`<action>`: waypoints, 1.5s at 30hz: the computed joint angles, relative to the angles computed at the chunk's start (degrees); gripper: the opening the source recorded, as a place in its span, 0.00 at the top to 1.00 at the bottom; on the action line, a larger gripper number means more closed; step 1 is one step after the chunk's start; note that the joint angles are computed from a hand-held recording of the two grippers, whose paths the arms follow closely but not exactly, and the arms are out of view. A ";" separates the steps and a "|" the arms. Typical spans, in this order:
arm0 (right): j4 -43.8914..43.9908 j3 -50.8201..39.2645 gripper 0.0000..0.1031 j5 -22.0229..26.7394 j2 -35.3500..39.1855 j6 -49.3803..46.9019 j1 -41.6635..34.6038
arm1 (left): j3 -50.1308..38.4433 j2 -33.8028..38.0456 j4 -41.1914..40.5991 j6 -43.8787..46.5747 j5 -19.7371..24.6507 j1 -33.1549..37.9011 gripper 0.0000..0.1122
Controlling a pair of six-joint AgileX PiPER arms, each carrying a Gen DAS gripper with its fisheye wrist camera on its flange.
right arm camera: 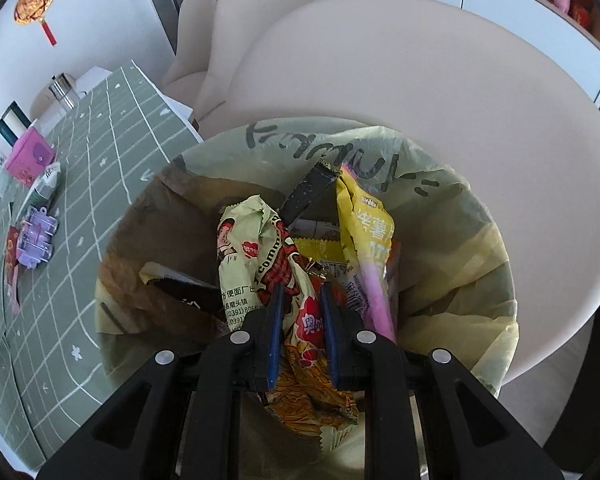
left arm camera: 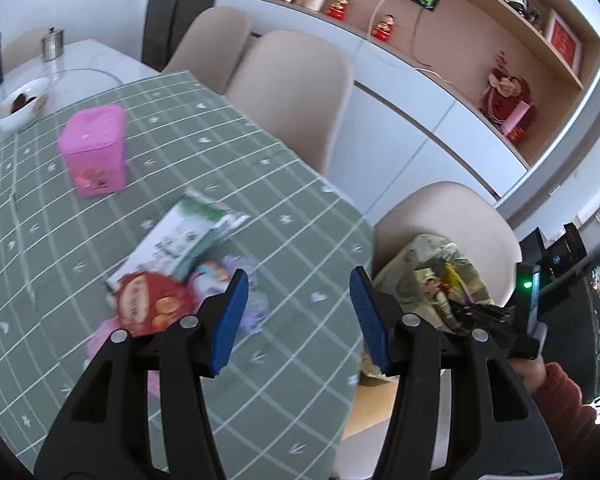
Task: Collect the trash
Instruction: 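Open both grippers over the bin to drop the wrappers, then move both grippers back over the remaining items on the table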
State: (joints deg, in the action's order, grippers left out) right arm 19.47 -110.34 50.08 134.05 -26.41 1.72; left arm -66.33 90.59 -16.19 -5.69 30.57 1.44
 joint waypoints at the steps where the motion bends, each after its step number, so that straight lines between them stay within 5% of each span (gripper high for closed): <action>1: 0.83 0.92 0.82 -0.44 -0.79 -0.34 -0.23 | 1.00 -0.78 -0.40 0.70 -0.08 0.63 0.55; 4: 3.80 4.96 0.79 -2.42 -4.15 -1.20 -1.00 | 4.00 -3.11 -4.72 6.10 -0.38 3.95 0.55; 6: 4.95 7.34 0.65 -3.19 -6.28 -1.66 -1.42 | 5.67 -4.48 -8.43 10.43 -0.46 6.77 0.55; 10: 3.50 12.86 0.53 -6.58 -11.29 -1.78 -1.17 | 8.25 -6.35 -14.80 17.58 -0.56 13.10 0.55; 15: 4.20 19.31 0.51 -9.72 -18.02 -2.30 -1.61 | 10.33 -6.63 -20.29 25.06 -0.35 20.51 0.55; 22: 17.65 26.56 0.45 -13.18 -25.82 -14.16 0.56 | 12.20 -3.75 -29.90 41.28 2.75 30.48 0.55; 30: 16.89 26.55 0.45 -9.66 -26.10 -10.61 8.29 | 15.28 0.19 -34.24 57.26 4.72 29.30 0.55; 40: 10.44 35.23 0.45 -16.36 -29.04 -4.72 16.63 | 14.51 3.94 -36.73 57.28 3.80 26.30 0.55; 45: 5.67 37.24 0.45 -18.57 -29.17 -0.92 18.85 | 18.56 1.75 -39.44 56.00 -1.55 26.80 0.55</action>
State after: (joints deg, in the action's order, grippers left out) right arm 25.14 -73.10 31.52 104.88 -27.33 20.58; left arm -47.77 92.34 -55.63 50.31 29.02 28.24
